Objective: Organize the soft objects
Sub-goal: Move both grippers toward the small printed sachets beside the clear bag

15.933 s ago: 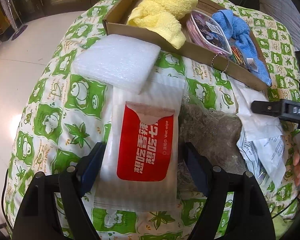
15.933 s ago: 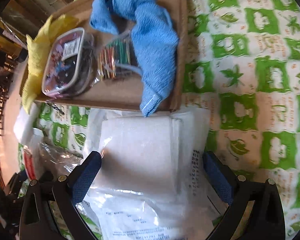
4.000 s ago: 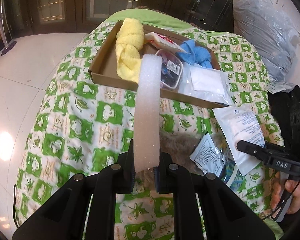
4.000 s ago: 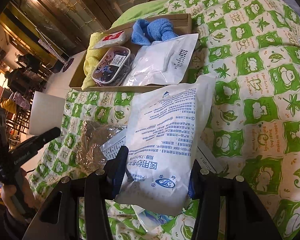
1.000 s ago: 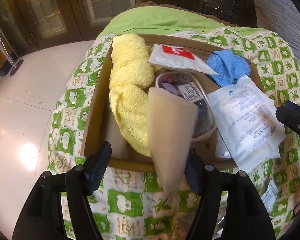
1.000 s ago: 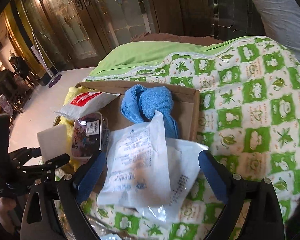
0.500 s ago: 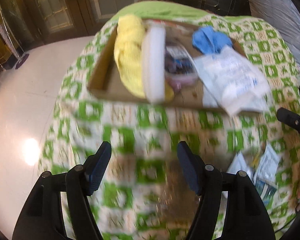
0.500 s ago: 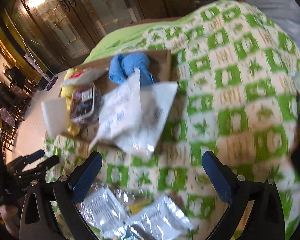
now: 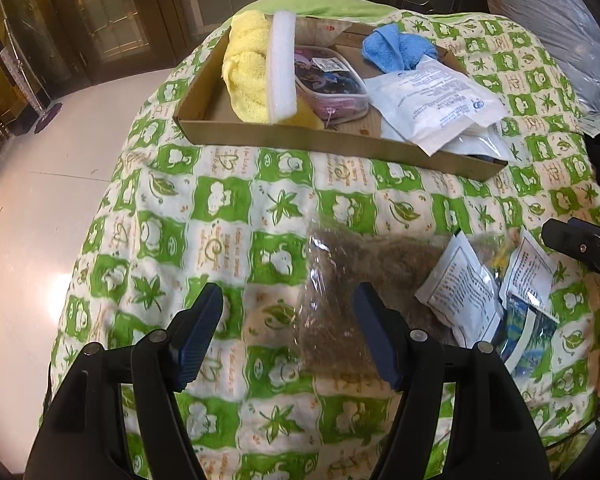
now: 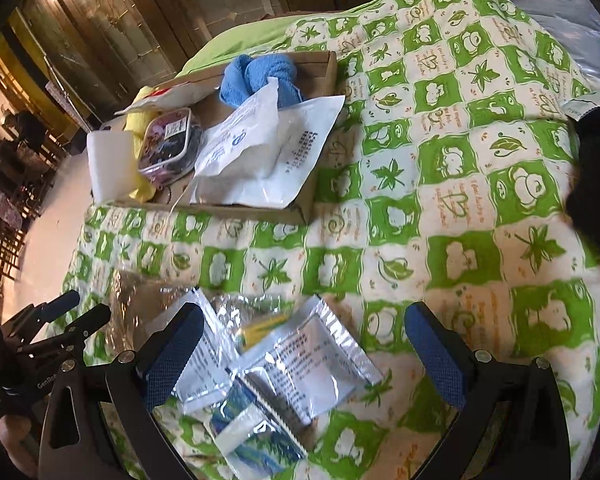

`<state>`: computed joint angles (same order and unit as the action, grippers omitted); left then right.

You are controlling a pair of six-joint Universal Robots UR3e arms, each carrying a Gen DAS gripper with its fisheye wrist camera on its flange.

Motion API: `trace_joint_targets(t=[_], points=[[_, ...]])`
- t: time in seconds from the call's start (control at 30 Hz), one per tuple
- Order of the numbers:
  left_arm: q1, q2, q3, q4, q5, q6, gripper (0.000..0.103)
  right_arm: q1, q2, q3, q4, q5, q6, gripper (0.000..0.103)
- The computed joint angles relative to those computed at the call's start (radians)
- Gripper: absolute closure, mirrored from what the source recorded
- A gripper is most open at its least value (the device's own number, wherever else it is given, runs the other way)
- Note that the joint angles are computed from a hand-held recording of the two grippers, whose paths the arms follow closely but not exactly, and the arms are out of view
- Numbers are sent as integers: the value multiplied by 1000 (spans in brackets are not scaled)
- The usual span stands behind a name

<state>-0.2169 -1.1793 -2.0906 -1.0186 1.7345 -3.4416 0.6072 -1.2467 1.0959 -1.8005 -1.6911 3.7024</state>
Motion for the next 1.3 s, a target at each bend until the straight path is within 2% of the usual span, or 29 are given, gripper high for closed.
trace_joint_targets(t=[0.3, 0.73, 0.97, 1.17, 1.3], points=[[-26, 15, -29, -6, -2, -20, 35, 23, 17, -72, 105, 3, -21, 0], [49, 81, -121, 49, -169, 7, 36, 9, -17, -22, 84, 29, -28, 0], [120, 50, -148, 78, -254, 20, 36, 12, -10, -26, 92, 20, -27, 0], [66, -94, -94, 137, -222, 27, 34, 21, 21, -55, 102, 6, -27, 0], [92, -80, -111, 156, -243, 27, 34, 15, 23, -53, 91, 26, -40, 0]])
